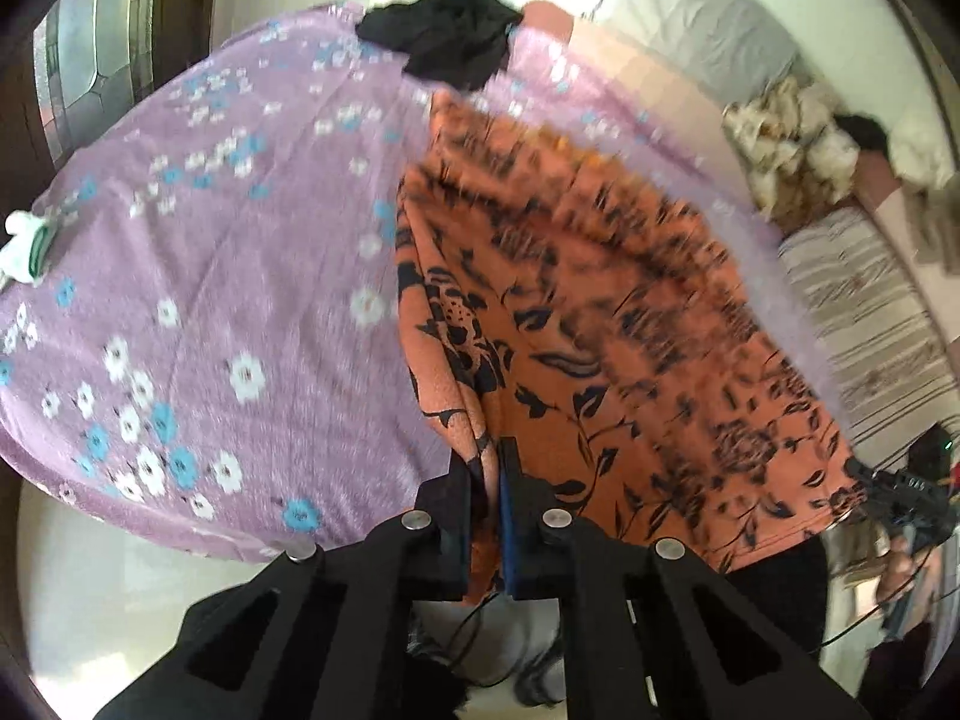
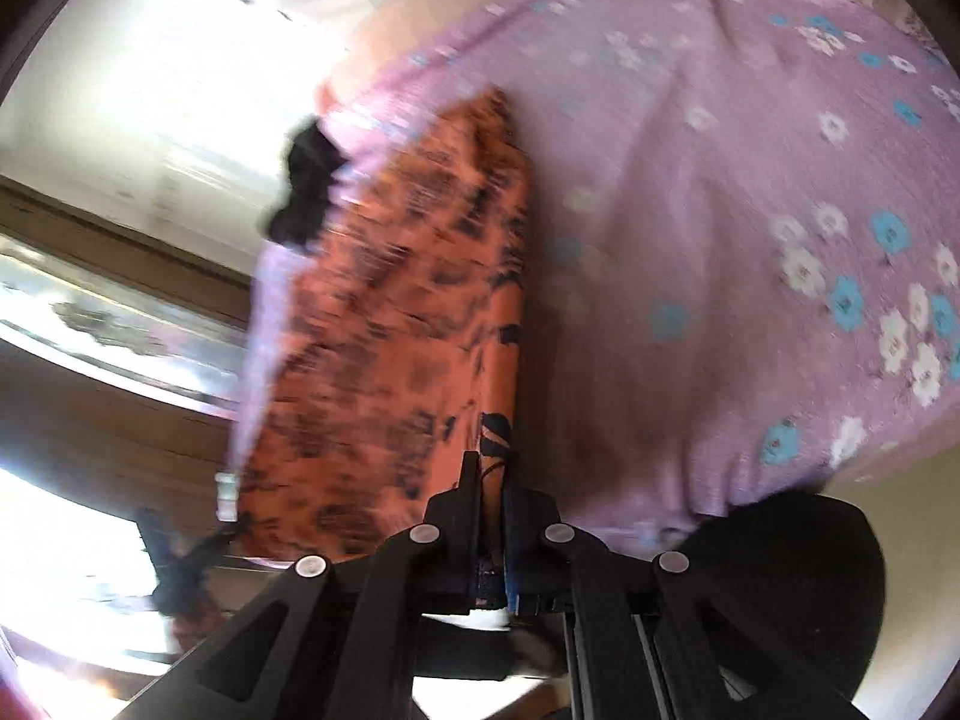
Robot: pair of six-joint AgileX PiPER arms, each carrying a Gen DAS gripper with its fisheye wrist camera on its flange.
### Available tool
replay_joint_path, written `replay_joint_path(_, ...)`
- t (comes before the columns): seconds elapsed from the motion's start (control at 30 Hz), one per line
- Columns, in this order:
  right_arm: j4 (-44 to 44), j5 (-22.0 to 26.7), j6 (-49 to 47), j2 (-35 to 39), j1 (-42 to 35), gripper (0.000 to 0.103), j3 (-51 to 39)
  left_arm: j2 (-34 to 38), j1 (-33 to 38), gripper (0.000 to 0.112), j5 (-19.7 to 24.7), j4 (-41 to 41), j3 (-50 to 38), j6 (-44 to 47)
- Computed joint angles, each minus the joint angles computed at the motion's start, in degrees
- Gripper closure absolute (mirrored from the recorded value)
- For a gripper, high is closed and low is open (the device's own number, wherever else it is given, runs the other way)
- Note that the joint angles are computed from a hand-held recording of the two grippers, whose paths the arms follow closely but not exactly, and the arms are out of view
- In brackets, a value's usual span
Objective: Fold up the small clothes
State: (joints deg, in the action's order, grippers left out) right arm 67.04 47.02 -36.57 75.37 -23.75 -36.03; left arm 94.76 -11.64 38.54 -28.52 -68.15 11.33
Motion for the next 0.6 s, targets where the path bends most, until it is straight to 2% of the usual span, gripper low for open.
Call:
replay_joint_path(0.07,4.4,5.5,-3.5,-0.8,-3.5,0.097,0.0,-0.9,1.3,0.105,1.6,-3.1,-1.9,2.0)
replay_joint_path(0.2,9.4,9.9,-6.9,0.7,-5.2,0.097,0.4,-0.8,3.6,0.105,4.7,-7.6,-5.5,4.4)
replay_joint_path(0.37,14.6,15.3,-9.1,6.8,-7.5,0.097,-2.2,3.8,5.6,0.105,8.4,-10.1,-13.5,3.9)
replay_joint_path(0.5,17.8,13.7,-5.7,13.0,-6.1,0.097,-11.4,10.0,6.8,0.105,12.0,-9.2,-24.2,0.8)
replay_joint_path(0.6,19.1,8.9,-1.5,19.8,-3.8,0.097,-22.0,20.0,7.4,0.105,17.2,-6.1,-41.1,-4.3)
